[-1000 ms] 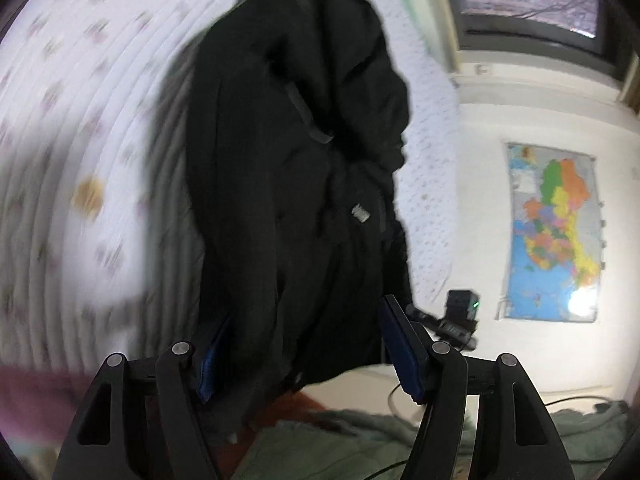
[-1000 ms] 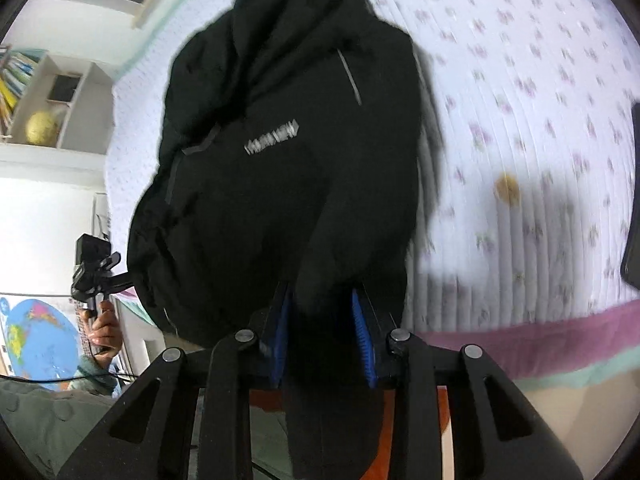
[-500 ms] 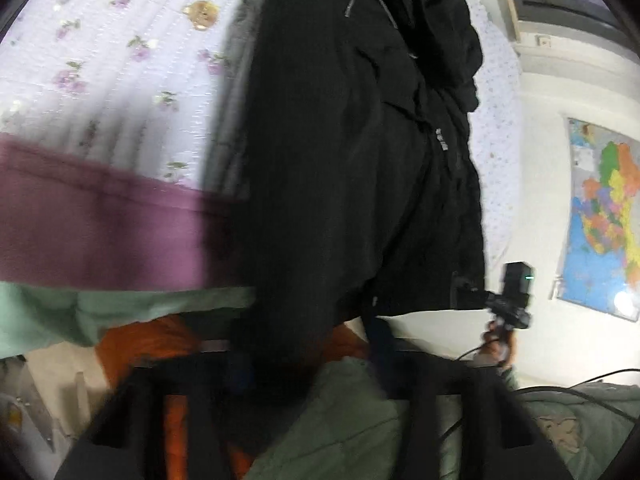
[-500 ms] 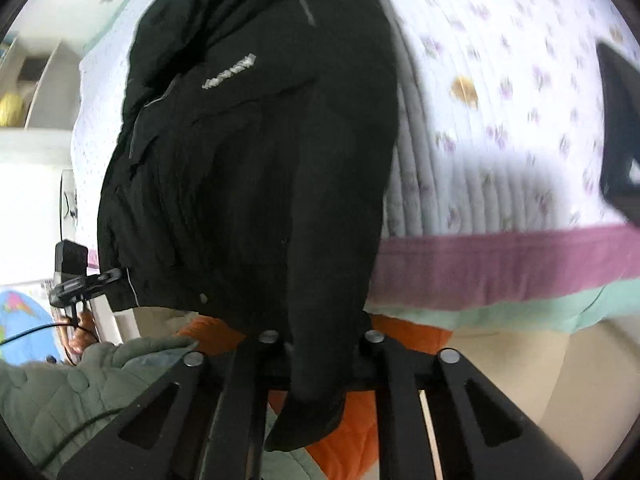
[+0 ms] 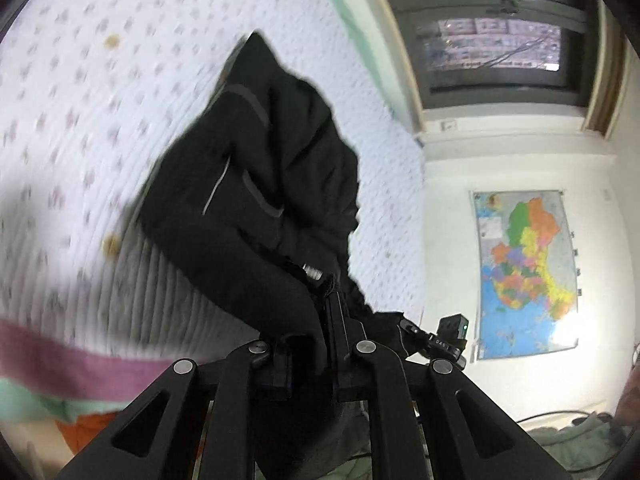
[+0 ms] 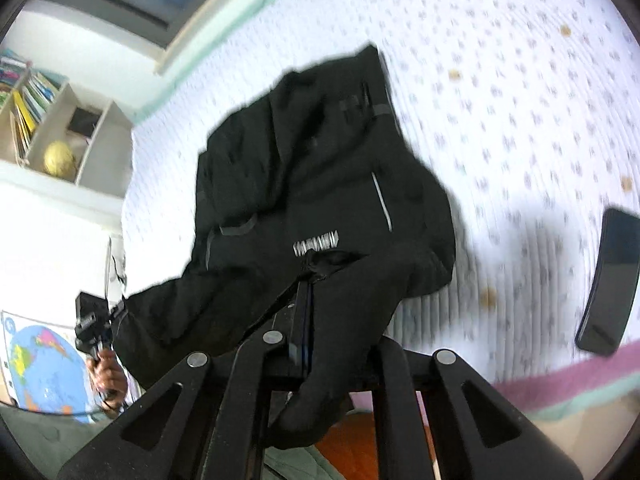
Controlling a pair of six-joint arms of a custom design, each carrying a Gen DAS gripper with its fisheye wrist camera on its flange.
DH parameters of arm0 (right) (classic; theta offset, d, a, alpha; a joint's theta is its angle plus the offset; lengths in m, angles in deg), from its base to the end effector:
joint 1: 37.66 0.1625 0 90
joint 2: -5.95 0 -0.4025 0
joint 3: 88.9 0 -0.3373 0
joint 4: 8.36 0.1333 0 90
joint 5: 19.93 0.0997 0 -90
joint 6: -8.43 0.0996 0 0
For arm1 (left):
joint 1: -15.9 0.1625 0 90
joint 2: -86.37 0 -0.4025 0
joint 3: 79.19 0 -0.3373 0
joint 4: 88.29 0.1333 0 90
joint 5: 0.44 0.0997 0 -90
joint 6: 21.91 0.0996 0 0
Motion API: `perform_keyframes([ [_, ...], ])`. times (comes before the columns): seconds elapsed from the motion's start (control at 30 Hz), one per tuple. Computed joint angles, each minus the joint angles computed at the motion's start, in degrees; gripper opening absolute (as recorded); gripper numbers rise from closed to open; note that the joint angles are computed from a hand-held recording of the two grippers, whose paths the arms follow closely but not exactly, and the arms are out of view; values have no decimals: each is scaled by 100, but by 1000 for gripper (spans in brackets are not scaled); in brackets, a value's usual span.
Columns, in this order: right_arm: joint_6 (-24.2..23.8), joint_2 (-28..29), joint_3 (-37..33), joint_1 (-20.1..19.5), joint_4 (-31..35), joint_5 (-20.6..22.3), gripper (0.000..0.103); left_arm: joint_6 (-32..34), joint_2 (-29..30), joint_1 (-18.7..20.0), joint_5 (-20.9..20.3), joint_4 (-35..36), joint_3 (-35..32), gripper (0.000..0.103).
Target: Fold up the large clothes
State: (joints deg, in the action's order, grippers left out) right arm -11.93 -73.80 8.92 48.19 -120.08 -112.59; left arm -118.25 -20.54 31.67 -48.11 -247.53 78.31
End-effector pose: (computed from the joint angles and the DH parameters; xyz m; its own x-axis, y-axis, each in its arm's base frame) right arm 0.0923 -0.5061 0.3610 -0.9590 -0.2758 0.0656 -0.2788 0.9593 -0.0436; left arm -0.1525 -0.2513 0.2491 -0.8612 -0.3280 0.3883 -0.5064 0.6205 -0.5988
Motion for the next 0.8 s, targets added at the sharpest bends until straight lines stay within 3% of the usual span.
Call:
perform_keyframes([
  [0.1, 16, 263, -364, 134, -107, 102, 12, 489, 42, 333, 57, -6, -264, 12],
  [0.27, 245, 945, -1091, 444, -454, 151, 12, 2010, 987, 1414, -79, -1366, -892, 13],
  [0.37, 537, 1475, -1702, 543, -602, 230, 12, 2795, 1407, 2135, -315, -2035, -1293, 14],
  [0.5, 972, 2460, -2723, 701, -712, 18, 13, 3529, 2014, 3198, -795, -2222, -2160, 14],
  [0.6, 1143, 3269, -3482, 827, -768, -567, 13, 3890, 2432, 3884, -944, -1523, -3009, 15],
  [0.7, 1430, 4137, -4332, 822, -438, -1075, 13, 3857, 2942, 4484, -920, -48, -4026, 17],
  [0.8, 1636, 4893, -5123, 720, 1, -1368, 13, 3883, 3478, 4998, -1094, 379, -4602, 18],
])
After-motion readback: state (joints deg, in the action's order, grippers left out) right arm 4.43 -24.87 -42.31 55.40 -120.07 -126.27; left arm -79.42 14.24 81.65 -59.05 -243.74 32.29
